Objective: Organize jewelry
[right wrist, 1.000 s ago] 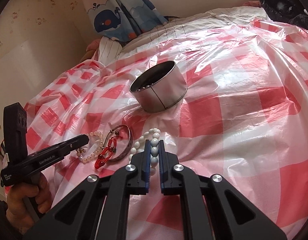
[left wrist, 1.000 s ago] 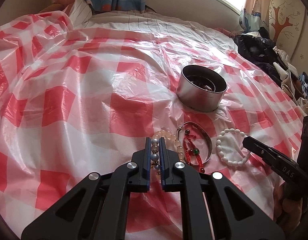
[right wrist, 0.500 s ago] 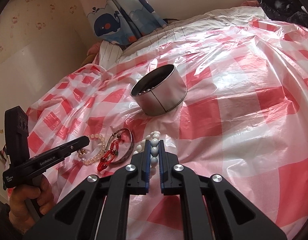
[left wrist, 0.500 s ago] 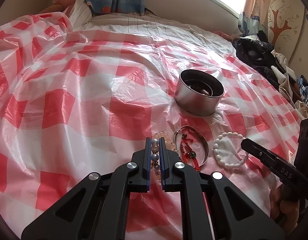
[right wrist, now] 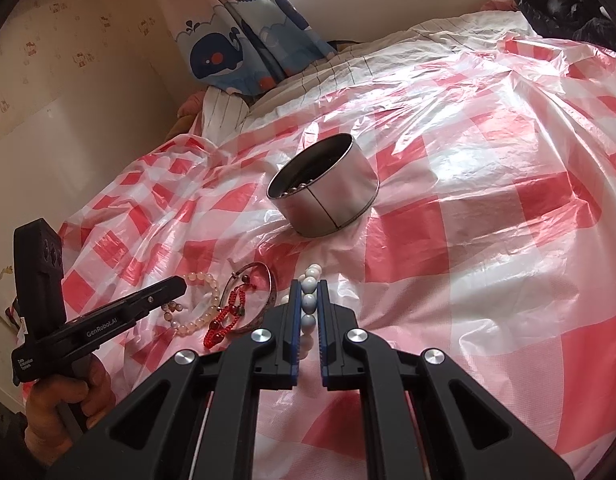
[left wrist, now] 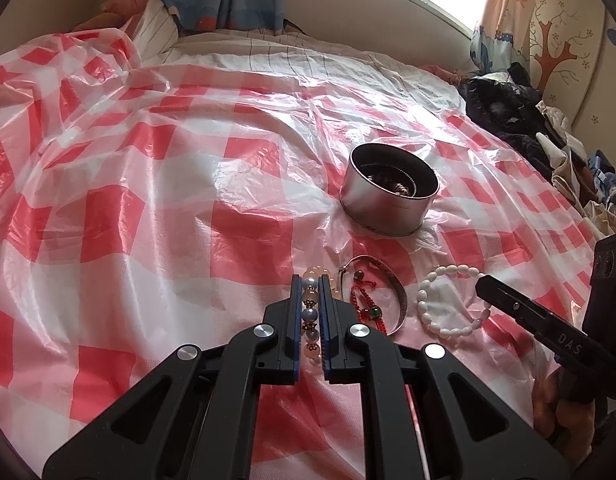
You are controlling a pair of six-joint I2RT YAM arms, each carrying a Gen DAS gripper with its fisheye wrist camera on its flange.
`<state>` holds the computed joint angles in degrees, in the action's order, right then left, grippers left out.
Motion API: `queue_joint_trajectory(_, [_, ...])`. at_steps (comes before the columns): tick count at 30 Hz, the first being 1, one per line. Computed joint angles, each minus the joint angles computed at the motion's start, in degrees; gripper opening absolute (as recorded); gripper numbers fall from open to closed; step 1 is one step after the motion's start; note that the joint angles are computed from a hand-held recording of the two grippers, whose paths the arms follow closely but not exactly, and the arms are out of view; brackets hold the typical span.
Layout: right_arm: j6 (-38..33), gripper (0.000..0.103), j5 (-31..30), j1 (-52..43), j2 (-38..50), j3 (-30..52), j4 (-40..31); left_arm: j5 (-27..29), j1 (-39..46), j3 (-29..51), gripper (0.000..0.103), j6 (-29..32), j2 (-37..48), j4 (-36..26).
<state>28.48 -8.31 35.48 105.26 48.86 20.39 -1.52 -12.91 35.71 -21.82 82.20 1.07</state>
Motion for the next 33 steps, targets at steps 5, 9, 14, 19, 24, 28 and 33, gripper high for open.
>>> queue_joint_trajectory(5, [1.6,0.008,-1.5,-0.7,-1.3,-1.5,2.3,2.4,0.0,0.7,0.007,0.6,-2.6,-1.1])
queue_joint_trajectory(9, [2.3,0.008,-2.2,-0.9,-2.8,-2.1,2.9,4.0,0.1,2.2,0.007,0.5,-3.9,-2.9])
queue_joint_trajectory(14, [2.8,0.008,-2.4,-1.2,-3.7,-1.6,1.6,5.2,-0.2,6.6,0.007,0.5,-2.4,-5.7])
queue_joint_trajectory(19, [3.6,0.008,-2.5,-1.9,-4.5,-1.8,1.0,5.6,-2.4,15.5,0.007,1.8,3.2,-7.9])
queue_joint_trajectory(24, [3.6,0.008,-2.4,-2.1,-5.0,-2.0,0.7,9.0,-2.9,26.7,0.007,1.3,12.8,-7.0])
queue_joint_trajectory(28, [2.8,0.008,-1.8,-1.9,-5.5,-1.8,0.0,11.1,-1.8,35.1,0.007,-1.6,22.4,-6.3])
queue_joint_trajectory(33, [2.2,0.008,-0.9,-1.8,-5.7,-0.7,-1.1,7.0,-0.6,43.9,0.017,-0.7,31.7,-15.1])
